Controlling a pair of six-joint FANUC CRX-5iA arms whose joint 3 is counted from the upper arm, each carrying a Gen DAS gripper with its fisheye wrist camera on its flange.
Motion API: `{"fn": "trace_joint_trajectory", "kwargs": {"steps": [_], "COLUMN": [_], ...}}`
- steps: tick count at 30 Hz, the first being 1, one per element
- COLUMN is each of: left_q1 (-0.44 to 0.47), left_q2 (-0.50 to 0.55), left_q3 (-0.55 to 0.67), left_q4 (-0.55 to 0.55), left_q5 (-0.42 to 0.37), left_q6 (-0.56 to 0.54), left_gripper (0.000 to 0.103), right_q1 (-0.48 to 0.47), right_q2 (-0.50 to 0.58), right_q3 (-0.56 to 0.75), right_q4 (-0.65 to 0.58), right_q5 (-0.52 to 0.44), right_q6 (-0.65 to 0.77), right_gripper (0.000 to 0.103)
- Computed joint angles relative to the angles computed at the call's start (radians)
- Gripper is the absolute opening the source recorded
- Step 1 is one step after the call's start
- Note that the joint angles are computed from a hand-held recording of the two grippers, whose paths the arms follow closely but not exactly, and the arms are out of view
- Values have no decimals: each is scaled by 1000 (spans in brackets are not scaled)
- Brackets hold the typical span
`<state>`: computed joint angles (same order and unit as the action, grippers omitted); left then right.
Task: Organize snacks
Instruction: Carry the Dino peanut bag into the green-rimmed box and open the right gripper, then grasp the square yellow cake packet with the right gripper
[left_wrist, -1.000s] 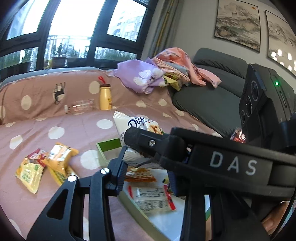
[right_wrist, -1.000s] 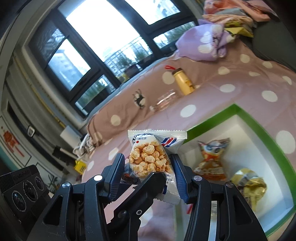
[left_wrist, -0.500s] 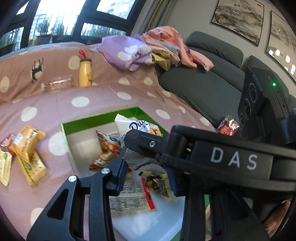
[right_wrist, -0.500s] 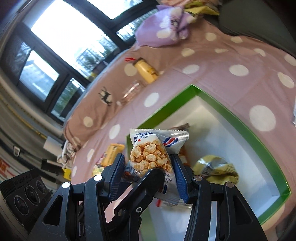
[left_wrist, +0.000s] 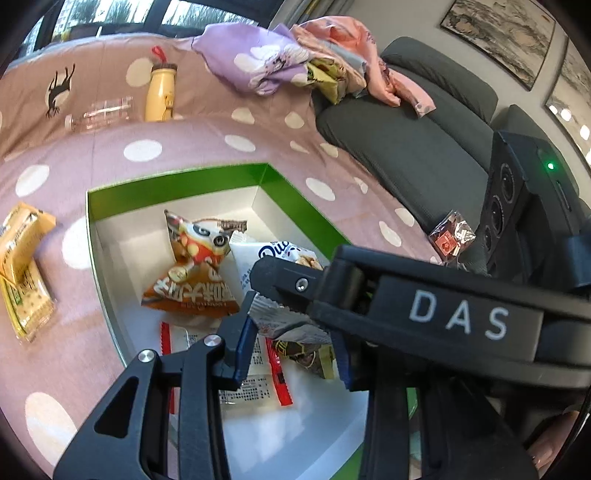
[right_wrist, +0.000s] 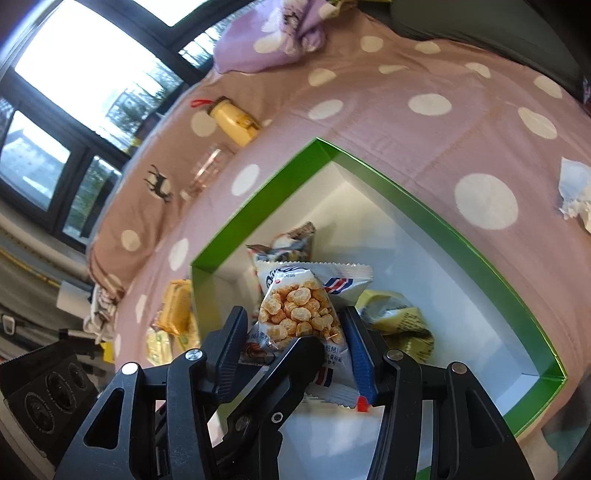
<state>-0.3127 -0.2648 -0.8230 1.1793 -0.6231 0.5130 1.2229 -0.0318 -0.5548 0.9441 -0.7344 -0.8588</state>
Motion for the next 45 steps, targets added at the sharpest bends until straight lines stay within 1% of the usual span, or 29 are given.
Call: {"fn": "trace_joint_trajectory", "kwargs": {"steps": [2,3,4,5,7,8,9,10,12,15,16,18,21,24,26,28,31,33,35,37,39,41,42,45], "left_q1": [3,3,4,9,21,31,38,52,84,143,171,232,332,465,565,662,796,868,912,947,965,976,988,976], "left_q2": [-8,-13,-24,-36,-55,-67,-79,-96,-124,-185,-208,-251,-317,-376,-414,-456,-478,-447,-429,-408,-374,-333,-335,-328], "left_q3": [-1,-5,-11,-13,-23,-32,-40,-50,-63,-87,-93,-104,-120,-130,-132,-139,-162,-158,-147,-142,-131,-115,-114,-94], "left_q4": [-23,-17,-17,-34,-29,-12,-3,7,7,-18,-36,-79,-149,-222,-286,-353,-365,-371,-388,-398,-417,-430,-436,-510], "left_q5": [2,4,9,17,18,12,16,10,-9,-12,-18,-35,-42,-90,-123,-138,-166,-192,-204,-191,-184,-190,-201,-167], "left_q6": [25,17,10,21,12,1,0,-8,-16,-2,7,24,63,102,134,174,173,179,207,229,267,297,303,382], "left_gripper": [38,38,38,40,52,62,66,68,79,85,86,92,97,99,99,100,100,100,100,100,100,100,100,100], "right_q1": [-1,0,4,7,17,23,28,30,39,48,49,56,67,72,69,66,66,59,49,38,30,24,20,6], "right_q2": [6,7,8,10,15,17,18,19,26,44,49,64,90,113,128,151,187,207,227,252,281,323,348,417], "right_q3": [12,13,16,21,23,22,22,20,27,47,53,70,100,122,134,157,196,217,238,264,299,365,405,530], "right_q4": [-34,-36,-37,-40,-14,8,21,35,55,73,81,102,124,166,194,211,215,225,236,239,215,134,85,-73], "right_q5": [-2,-5,-15,-27,-59,-79,-94,-103,-130,-157,-161,-178,-210,-216,-198,-183,-162,-122,-72,-16,32,57,63,64], "right_q6": [20,20,20,22,-3,-23,-37,-48,-58,-45,-42,-33,-8,7,20,41,74,96,125,165,217,305,352,487], "right_gripper": [55,55,58,65,75,78,80,83,86,86,87,88,91,92,92,92,92,92,92,92,92,92,92,92]}}
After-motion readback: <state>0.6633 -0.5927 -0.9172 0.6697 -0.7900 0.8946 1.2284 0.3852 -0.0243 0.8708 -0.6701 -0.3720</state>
